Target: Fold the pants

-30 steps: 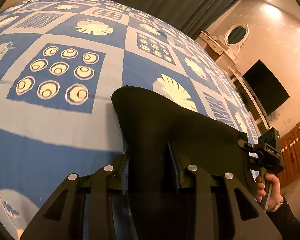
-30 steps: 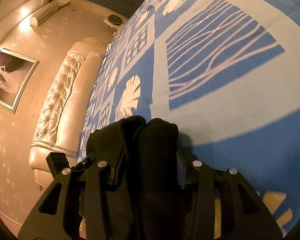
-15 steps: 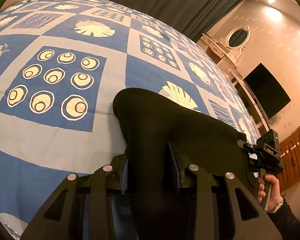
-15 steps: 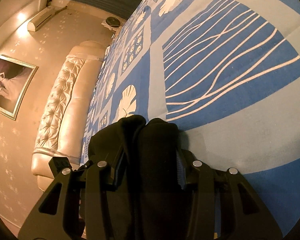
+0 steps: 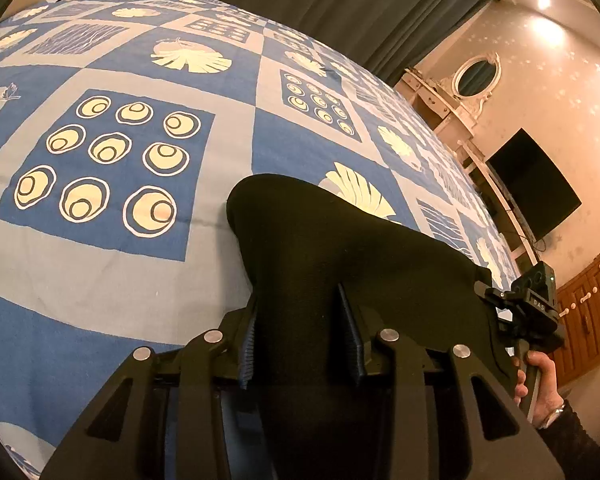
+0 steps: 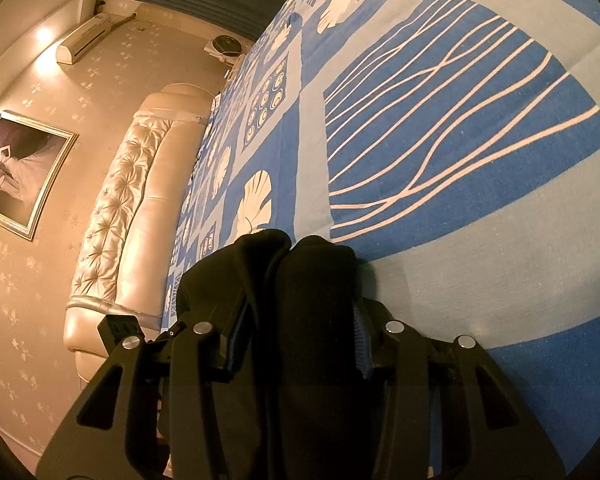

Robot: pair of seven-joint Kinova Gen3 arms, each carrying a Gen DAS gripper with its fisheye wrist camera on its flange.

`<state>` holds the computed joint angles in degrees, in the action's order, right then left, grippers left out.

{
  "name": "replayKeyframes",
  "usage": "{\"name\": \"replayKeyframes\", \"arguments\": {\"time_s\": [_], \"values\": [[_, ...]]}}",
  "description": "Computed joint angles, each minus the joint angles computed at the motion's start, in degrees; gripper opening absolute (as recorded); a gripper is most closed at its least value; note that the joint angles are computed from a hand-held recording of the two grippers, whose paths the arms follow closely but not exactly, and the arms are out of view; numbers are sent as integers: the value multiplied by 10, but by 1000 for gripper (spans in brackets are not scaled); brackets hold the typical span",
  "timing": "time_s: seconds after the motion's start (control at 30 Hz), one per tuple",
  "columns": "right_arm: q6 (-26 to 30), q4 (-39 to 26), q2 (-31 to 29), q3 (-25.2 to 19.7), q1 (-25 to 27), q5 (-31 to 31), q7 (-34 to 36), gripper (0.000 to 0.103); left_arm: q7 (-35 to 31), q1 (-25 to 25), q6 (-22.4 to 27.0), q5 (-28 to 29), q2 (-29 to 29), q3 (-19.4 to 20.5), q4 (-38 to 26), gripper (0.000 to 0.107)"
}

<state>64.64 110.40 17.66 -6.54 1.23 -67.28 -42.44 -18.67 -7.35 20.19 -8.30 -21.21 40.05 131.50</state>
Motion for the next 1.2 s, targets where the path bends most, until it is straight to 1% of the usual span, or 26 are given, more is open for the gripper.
{"name": "replayKeyframes", "arguments": {"time_s": [0.1, 0.13, 0.17, 0.2, 0.23, 0.27, 0.3, 0.33, 0.43, 0.47, 0.57, 0.6, 0.67, 0.7, 0.77, 0.8, 0.83, 0.87, 0.9, 0.93, 0.97, 1.0, 1.07, 1.13, 1.2], "values": [[1, 0, 0, 0, 0, 0, -1, 42, 0, 0, 1, -1, 0, 0, 0, 40], [3, 0, 1, 0, 1, -1, -1, 43, -2, 7, -3, 2, -2, -8, 4, 43], [5, -1, 2, 0, 2, -2, -3, 47, -5, 18, -7, 7, -3, -19, 7, 45], [11, -2, 3, 0, 4, -4, -2, 50, -9, 39, -18, 19, -9, -41, 18, 45], [17, -1, 3, 1, 7, -6, -3, 52, -13, 56, -25, 31, -15, -58, 26, 48], [27, 3, 1, 3, 13, -8, -3, 57, -17, 71, -27, 43, -22, -71, 32, 50], [37, 5, 1, 5, 18, -10, -2, 59, -15, 80, -21, 56, -38, -74, 38, 53], [51, 12, -1, 8, 27, -11, 1, 63, -13, 84, -13, 66, -51, -72, 41, 56], [85, 27, -12, 20, 43, -2, 11, 68, 0, 101, 11, 105, -104, -62, 52, 58], [97, 32, -19, 24, 47, 10, 14, 70, 10, 106, 23, 123, -128, -56, 55, 62], [126, 46, -42, 35, 51, 43, 20, 76, 27, 118, 51, 166, -173, -39, 53, 64], [132, 51, -52, 37, 49, 50, 18, 78, 30, 117, 62, 176, -180, -27, 47, 65], [147, 60, -65, 43, 46, 67, 24, 79, 32, 114, 77, 194, -179, -5, 38, 69], [150, 64, -71, 46, 45, 71, 25, 79, 37, 110, 75, 205, -177, 10, 35, 69], [153, 74, -80, 52, 43, 74, 30, 79, 46, 98, 56, 225, -180, 31, 42, 70], [150, 78, -86, 55, 42, 75, 32, 75, 53, 89, 41, 234, -182, 40, 49, 70], [142, 82, -94, 53, 42, 77, 30, 71, 52, 87, 31, 239, -183, 39, 55, 70], [129, 86, -104, 61, 33, 83, 23, 57, 51, 85, 17, 243, -180, 39, 62, 62], [126, 90, -104, 64, 33, 83, 20, 50, 46, 86, 11, 249, -174, 38, 64, 54], [131, 94, -99, 65, 44, 77, 26, 40, 46, 83, 14, 245, -164, 40, 60, 50], [141, 107, -98, 74, 49, 68, 38, 33, 45, 76, 26, 241, -162, 46, 52, 48], [154, 116, -94, 81, 59, 61, 49, 30, 41, 67, 47, 231, -160, 53, 36, 46], [162, 130, -101, 86, 68, 60, 59, 29, 34, 61, 74, 215, -152, 58, 16, 44], [162, 135, -107, 88, 68, 62, 56, 29, 27, 64, 75, 216, -146, 47, 16, 44], [165, 136, -104, 89, 68, 61, 56, 29, 25, 65, 67, 215, -143, 45, 20, 44]]}}
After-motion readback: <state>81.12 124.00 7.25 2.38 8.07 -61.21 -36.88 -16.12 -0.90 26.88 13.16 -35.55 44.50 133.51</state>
